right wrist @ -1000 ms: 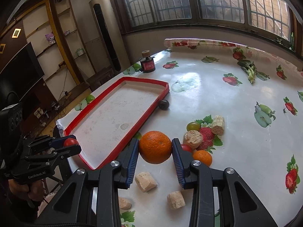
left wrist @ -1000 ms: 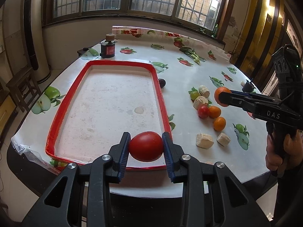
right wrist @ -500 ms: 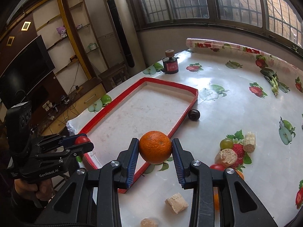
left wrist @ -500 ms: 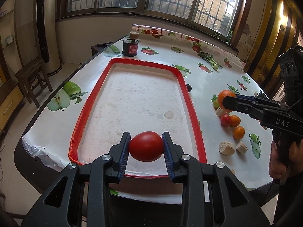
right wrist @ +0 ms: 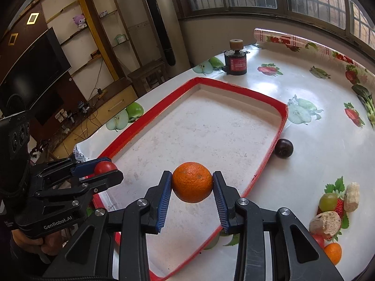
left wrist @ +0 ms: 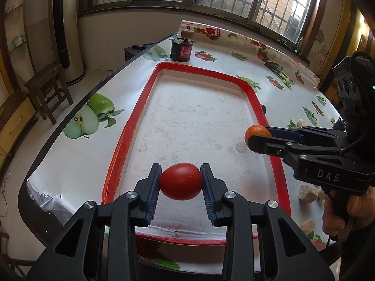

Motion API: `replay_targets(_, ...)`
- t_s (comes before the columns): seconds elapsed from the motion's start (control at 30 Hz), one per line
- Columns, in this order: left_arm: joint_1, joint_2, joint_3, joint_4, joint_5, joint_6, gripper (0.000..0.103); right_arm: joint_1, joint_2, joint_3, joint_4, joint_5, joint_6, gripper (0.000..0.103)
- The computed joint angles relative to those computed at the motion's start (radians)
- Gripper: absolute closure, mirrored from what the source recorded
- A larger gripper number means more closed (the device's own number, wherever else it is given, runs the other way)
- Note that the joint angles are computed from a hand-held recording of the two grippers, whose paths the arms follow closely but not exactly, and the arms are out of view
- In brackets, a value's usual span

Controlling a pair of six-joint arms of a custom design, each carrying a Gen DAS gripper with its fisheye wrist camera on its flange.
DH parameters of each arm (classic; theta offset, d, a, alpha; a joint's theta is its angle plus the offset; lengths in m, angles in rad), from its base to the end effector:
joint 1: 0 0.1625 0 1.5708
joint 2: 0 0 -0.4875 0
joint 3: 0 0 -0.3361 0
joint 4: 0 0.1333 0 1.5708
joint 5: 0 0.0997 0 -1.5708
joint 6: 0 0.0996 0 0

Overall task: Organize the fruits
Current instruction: 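Carry the tomato and orange into the red tray with both tools, then open both tools to release tomato and orange inside the tray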

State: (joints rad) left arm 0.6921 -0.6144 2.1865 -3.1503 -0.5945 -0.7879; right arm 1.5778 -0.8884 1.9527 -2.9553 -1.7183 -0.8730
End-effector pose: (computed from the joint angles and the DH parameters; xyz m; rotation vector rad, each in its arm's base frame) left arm -0.2457 -0.4840 0.0524 0.1011 2.3272 -0.9213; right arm 0.1228 -0.5953 0.1848 1.1857 -2.5986 0.3301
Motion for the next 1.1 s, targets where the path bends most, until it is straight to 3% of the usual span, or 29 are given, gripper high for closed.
replay_targets(0.3, 0.04, 0.006, -0.022, 0.057, -0.042, -0.019, 0.071, 0.01, 0.068, -0.028, 0.007, -0.061, -0.014, 0.066)
replay_targets(0.43, 0.034, 0.008, -0.027, 0.094, -0.026, -0.037, 0.071, 0.01, 0.072, -0.028, 0.004, -0.058, -0.02, 0.064)
replay_targets(0.5, 0.028, 0.005, -0.027, 0.113, -0.018, -0.057, 0.054, 0.009, 0.065, -0.021, -0.006, -0.048, -0.027, 0.06)
replay_targets(0.57, 0.018, 0.001, -0.021, 0.111, -0.003, -0.066, 0.044, 0.009, 0.053, -0.013, -0.014, -0.035, -0.031, 0.052)
replay_targets(1.1, -0.074, 0.008, -0.045, 0.152, 0.017, -0.09, 0.044, -0.061, -0.129, 0.072, -0.024, 0.067, -0.039, 0.049)
